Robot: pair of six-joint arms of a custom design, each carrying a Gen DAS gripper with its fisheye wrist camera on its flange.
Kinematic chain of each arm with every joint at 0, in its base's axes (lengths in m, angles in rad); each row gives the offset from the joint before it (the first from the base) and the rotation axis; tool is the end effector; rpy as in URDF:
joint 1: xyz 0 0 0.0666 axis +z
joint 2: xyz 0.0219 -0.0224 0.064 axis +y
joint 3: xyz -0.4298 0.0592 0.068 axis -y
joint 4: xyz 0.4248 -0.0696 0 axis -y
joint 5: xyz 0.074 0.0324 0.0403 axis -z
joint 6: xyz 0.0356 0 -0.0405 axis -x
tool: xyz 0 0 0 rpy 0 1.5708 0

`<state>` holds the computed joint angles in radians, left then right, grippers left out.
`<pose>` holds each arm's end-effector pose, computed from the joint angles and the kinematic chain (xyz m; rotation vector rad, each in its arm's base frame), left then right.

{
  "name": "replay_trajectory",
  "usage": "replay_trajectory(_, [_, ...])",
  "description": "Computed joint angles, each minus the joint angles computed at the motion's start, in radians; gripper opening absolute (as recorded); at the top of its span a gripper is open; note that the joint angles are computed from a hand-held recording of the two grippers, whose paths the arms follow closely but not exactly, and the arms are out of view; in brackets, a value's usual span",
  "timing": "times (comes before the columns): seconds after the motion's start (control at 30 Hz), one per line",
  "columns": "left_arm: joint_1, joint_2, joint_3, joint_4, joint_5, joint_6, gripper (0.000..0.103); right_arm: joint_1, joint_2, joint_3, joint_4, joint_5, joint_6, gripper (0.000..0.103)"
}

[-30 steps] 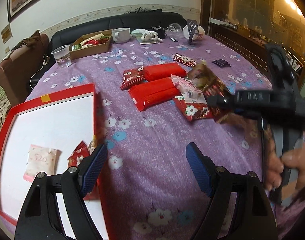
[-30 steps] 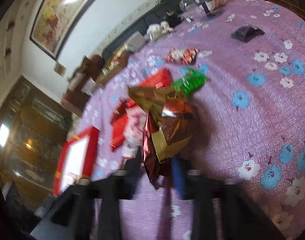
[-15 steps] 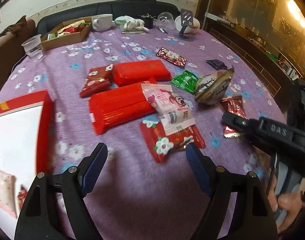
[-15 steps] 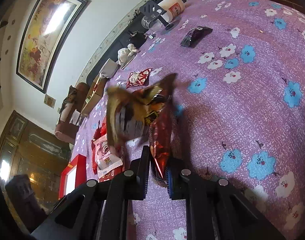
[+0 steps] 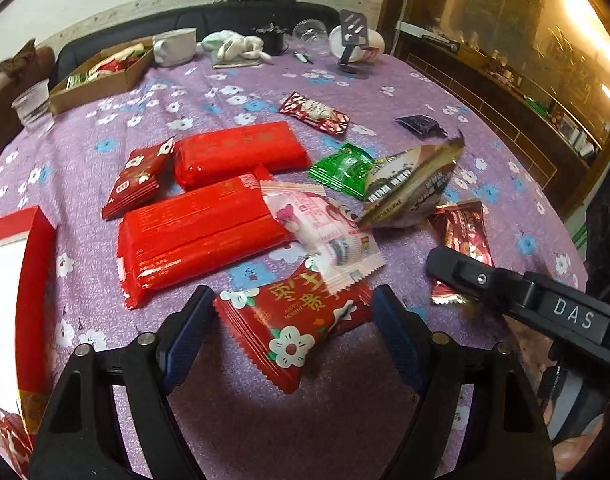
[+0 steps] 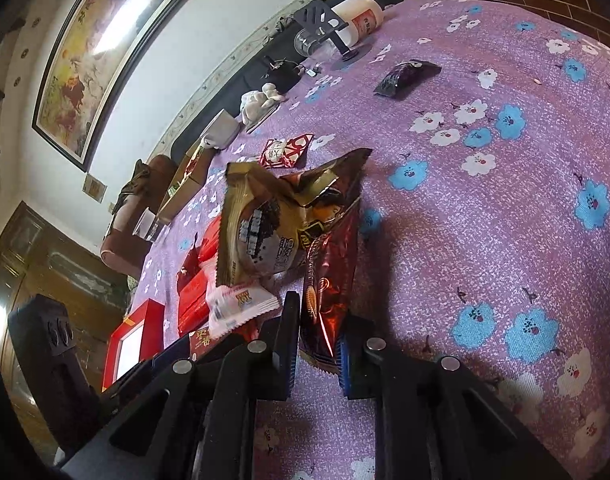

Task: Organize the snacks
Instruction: 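Grasp the red candy bag with the left gripper while right grasps brown wrapper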

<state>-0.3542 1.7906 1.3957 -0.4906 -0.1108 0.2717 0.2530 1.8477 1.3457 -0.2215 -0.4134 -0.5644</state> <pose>0.6045 -0.2198 0.2870 0.0527 2.4533 -0.1400 0.6326 0.1779 0.2503 0.1464 2.3805 0.8824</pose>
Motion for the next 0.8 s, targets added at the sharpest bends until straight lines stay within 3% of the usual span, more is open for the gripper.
replay_trajectory(0.17, [0.003, -0.013, -0.019, 0.029, 0.024, -0.018, 0.053, 0.011, 0.005, 0.016, -0.026, -0.023, 0.043, 0.015])
replay_trajectory(0.23, [0.003, -0.023, -0.034, 0.044, 0.026, -0.020, 0.034, 0.018, 0.006, 0.020, -0.034, -0.025, 0.064, 0.015])
replay_trajectory(0.27, [0.005, -0.028, -0.040, 0.051, 0.043, -0.026, 0.032, 0.021, 0.005, 0.021, -0.034, -0.022, 0.071, 0.015])
replay_trajectory(0.6, [-0.007, -0.093, -0.098, 0.060, 0.072, -0.084, 0.030, 0.025, -0.005, 0.006, -0.001, -0.035, 0.086, 0.015])
replay_trajectory(0.8, [0.007, -0.142, -0.151, 0.076, 0.089, -0.045, 0.029, 0.026, -0.015, -0.008, 0.028, -0.046, 0.093, 0.015])
